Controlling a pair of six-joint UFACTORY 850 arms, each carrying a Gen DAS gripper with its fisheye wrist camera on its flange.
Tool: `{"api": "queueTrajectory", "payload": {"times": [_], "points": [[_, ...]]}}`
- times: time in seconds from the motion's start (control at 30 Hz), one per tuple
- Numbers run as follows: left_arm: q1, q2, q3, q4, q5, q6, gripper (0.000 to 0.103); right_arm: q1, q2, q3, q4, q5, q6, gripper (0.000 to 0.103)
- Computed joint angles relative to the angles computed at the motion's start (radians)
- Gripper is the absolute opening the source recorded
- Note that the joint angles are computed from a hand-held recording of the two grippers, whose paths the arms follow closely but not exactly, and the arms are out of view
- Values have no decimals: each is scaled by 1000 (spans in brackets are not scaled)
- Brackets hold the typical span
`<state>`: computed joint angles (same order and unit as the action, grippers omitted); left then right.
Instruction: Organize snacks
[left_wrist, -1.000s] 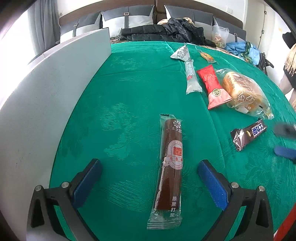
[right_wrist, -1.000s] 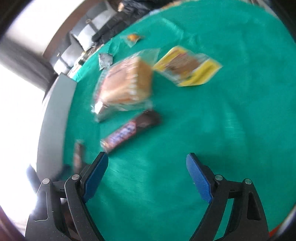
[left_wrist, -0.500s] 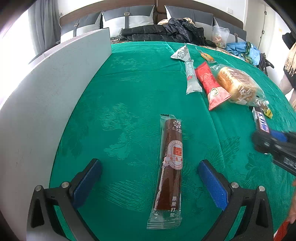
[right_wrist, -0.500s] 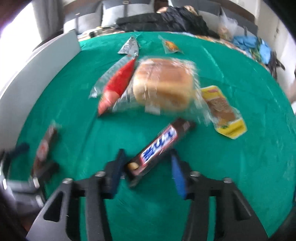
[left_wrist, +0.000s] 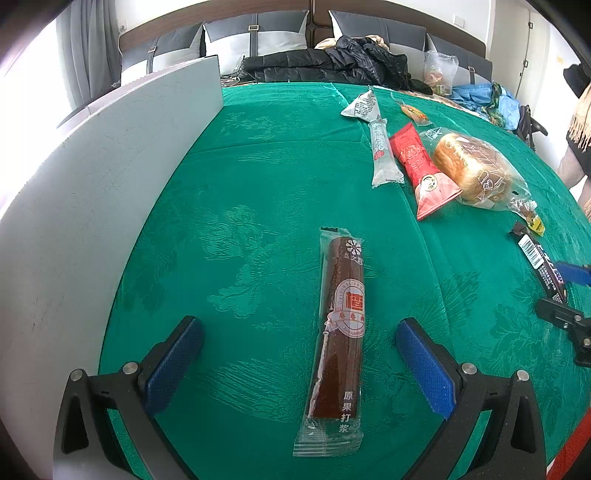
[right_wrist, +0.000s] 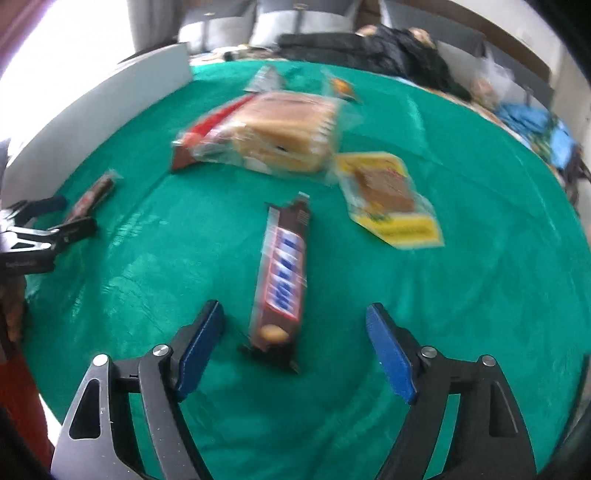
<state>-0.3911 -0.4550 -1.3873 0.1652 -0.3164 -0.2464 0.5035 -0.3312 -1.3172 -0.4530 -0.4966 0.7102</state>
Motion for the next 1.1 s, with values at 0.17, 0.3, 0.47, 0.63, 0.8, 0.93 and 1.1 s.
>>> {"api": "queueTrajectory", "payload": {"times": [0.17,0.3,0.47,0.63,0.8,0.93,1.1], "points": [[0,-1,-1,1,0,-1,103,-6,-5,21,-90,74,92,97],[0,-1,0,0,0,0,103,-1,-2,26,-114,72,122,97],[0,-1,0,3,0,-4,103,2,-2,28,-121,73,131,97],[0,-1,1,7,-1,-8,103,3,-2,28,-121,73,132,97],[-1,-1,0,8,-1,-9,103,2,-2,28,-120,73,130,97],[-1,0,1,9,-1,-11,103,2,-2,28,-120,74,131,97],[-1,0,1,11,-1,-12,103,2,-2,28,-119,74,130,97]]}}
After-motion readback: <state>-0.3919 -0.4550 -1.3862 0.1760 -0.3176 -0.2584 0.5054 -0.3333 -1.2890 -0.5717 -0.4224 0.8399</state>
